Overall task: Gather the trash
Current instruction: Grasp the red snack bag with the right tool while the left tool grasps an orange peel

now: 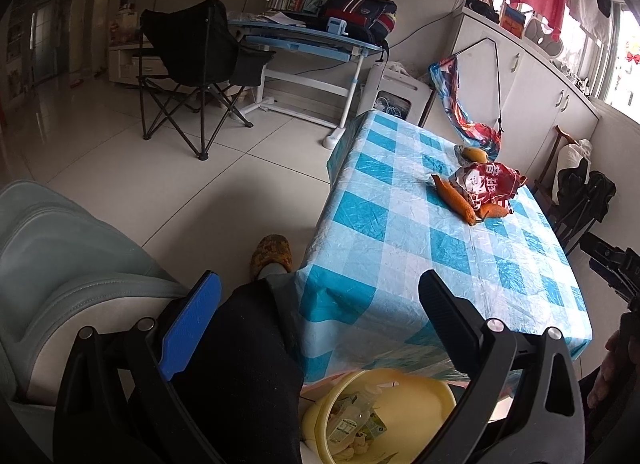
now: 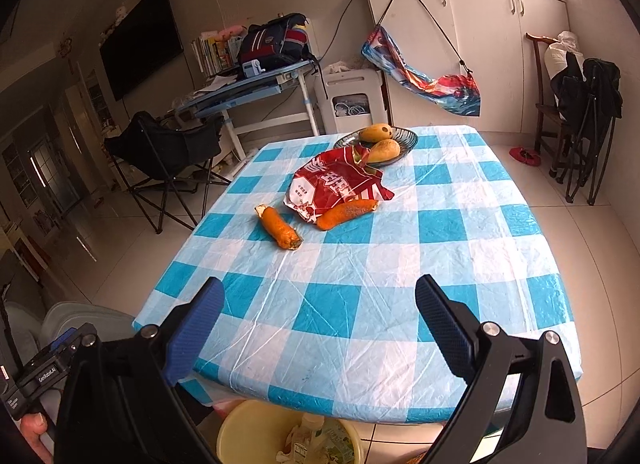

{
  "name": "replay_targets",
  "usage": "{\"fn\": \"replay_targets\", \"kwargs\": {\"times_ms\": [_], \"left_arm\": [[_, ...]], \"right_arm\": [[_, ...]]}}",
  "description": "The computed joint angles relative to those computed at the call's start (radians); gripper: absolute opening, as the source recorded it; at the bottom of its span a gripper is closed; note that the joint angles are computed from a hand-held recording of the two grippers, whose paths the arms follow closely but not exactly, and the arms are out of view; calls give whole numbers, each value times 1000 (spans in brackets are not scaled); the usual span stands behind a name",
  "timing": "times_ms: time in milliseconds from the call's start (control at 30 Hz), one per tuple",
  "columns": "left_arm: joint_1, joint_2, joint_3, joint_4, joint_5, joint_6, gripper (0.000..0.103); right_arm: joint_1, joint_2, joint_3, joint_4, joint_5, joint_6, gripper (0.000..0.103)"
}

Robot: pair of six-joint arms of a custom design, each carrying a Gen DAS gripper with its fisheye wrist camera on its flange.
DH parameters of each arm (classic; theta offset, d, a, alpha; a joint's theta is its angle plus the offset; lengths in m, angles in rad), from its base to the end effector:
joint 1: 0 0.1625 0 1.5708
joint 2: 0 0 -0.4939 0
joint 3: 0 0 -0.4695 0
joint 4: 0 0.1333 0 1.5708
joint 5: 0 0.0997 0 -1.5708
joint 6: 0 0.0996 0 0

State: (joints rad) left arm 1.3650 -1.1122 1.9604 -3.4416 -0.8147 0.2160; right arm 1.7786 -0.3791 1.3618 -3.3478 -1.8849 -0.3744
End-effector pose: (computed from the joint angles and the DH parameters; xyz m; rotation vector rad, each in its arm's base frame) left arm 0.0660 -0.6706 0.3005 -0.0182 2.1780 -1.1885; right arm 0.2771 -0.8172 -0.0406 0.5763 -2.5207 1.0444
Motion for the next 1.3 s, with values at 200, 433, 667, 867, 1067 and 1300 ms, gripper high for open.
{"fn": "replay_targets", "kwargs": {"times_ms": [200, 433, 667, 867, 1067, 1300], "left_arm": [[6, 19, -36, 65, -12, -4, 96], [17, 57, -126, 191, -68, -21, 96], [19, 124, -247, 311, -94, -17, 96], [11, 220, -396, 378, -90, -7, 96], [4, 347, -599, 520, -85, -49, 96], [-4, 498, -803, 684, 16, -65, 93]], "right_arm": [[-4, 78, -209, 131, -30, -79, 92], [-16, 221, -530, 353, -66, -177, 92], [-48, 368, -847, 610, 8, -163, 87], [-68, 344, -846, 719, 143, -110, 4], [-75, 262, -716, 583, 297, -53, 3], [-88, 187, -592, 469, 371, 36, 3]]}}
